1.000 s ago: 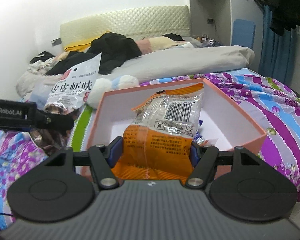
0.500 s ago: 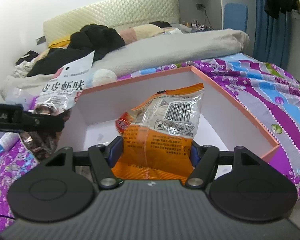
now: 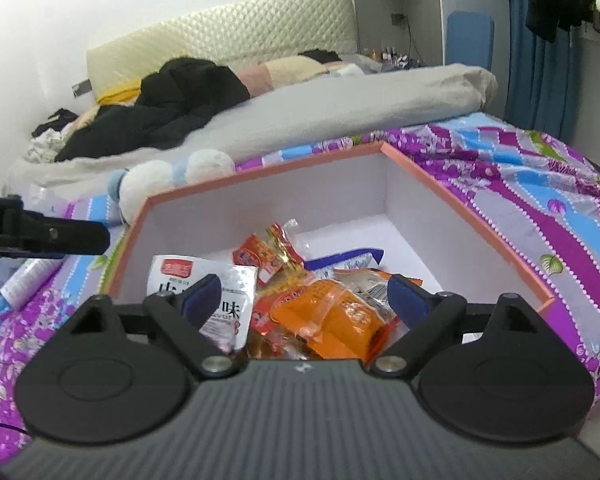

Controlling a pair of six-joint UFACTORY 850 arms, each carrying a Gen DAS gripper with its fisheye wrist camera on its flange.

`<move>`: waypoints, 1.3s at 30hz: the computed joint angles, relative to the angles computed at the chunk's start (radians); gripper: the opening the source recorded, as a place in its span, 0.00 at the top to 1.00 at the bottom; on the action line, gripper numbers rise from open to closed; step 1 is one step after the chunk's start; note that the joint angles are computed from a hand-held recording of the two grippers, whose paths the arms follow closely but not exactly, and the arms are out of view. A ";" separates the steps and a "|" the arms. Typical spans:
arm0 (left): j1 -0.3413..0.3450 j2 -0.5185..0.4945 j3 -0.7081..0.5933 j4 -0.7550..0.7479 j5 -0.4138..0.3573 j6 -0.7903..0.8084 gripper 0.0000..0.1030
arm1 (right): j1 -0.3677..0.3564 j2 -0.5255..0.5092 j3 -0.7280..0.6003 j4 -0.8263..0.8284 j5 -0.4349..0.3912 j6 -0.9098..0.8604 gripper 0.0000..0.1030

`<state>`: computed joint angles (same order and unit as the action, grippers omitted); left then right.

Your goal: Organize snacks

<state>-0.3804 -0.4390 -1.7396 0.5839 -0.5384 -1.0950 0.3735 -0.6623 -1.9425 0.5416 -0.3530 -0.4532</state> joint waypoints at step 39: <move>-0.301 0.421 0.361 0.357 -0.148 -0.429 0.16 | 0.019 0.553 0.606 0.447 0.125 -0.428 0.11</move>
<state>-0.6817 -0.0184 -1.3782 0.9411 -0.6862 -1.5245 0.3926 -0.1090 -1.3369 0.9884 -0.2284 -0.8811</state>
